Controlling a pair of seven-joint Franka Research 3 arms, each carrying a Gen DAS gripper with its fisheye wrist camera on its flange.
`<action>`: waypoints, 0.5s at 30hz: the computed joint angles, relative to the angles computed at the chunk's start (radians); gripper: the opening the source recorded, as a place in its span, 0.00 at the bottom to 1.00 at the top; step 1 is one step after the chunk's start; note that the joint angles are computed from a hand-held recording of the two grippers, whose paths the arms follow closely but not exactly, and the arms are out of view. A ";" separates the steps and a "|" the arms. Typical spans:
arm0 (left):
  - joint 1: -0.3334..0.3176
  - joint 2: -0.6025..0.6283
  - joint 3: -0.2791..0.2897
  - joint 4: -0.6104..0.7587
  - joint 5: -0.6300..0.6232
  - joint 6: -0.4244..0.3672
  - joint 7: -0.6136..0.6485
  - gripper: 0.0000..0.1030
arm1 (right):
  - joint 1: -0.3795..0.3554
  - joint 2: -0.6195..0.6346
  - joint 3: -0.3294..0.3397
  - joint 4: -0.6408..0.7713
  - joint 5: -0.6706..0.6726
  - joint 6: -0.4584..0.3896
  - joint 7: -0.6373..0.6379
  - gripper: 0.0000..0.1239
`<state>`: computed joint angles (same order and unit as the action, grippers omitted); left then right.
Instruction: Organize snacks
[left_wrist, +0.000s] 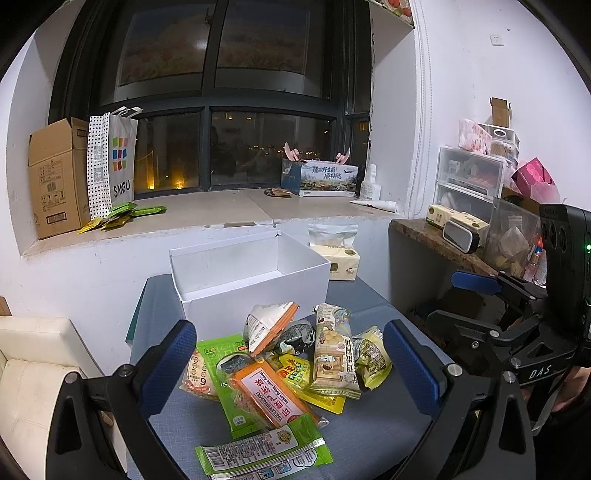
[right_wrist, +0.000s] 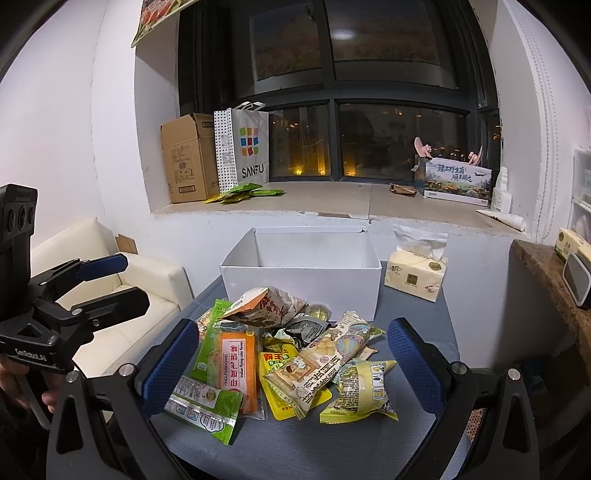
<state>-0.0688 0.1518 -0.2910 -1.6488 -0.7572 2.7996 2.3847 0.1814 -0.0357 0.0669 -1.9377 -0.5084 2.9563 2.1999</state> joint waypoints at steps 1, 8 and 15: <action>0.000 0.001 0.001 0.001 0.003 -0.001 -0.003 1.00 | 0.000 0.000 0.000 0.000 -0.003 -0.002 0.002 0.83; -0.001 0.000 0.001 -0.002 0.014 0.000 -0.013 1.00 | 0.001 0.001 -0.002 -0.001 0.014 0.003 -0.007 0.83; 0.001 0.001 0.000 -0.001 0.012 -0.002 -0.012 1.00 | 0.000 0.000 -0.001 -0.002 0.016 0.003 -0.009 0.83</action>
<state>-0.0682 0.1529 -0.2914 -1.6496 -0.7451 2.7973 2.3724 0.1818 -0.0355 0.0657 -1.9396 -0.4927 2.9595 2.1906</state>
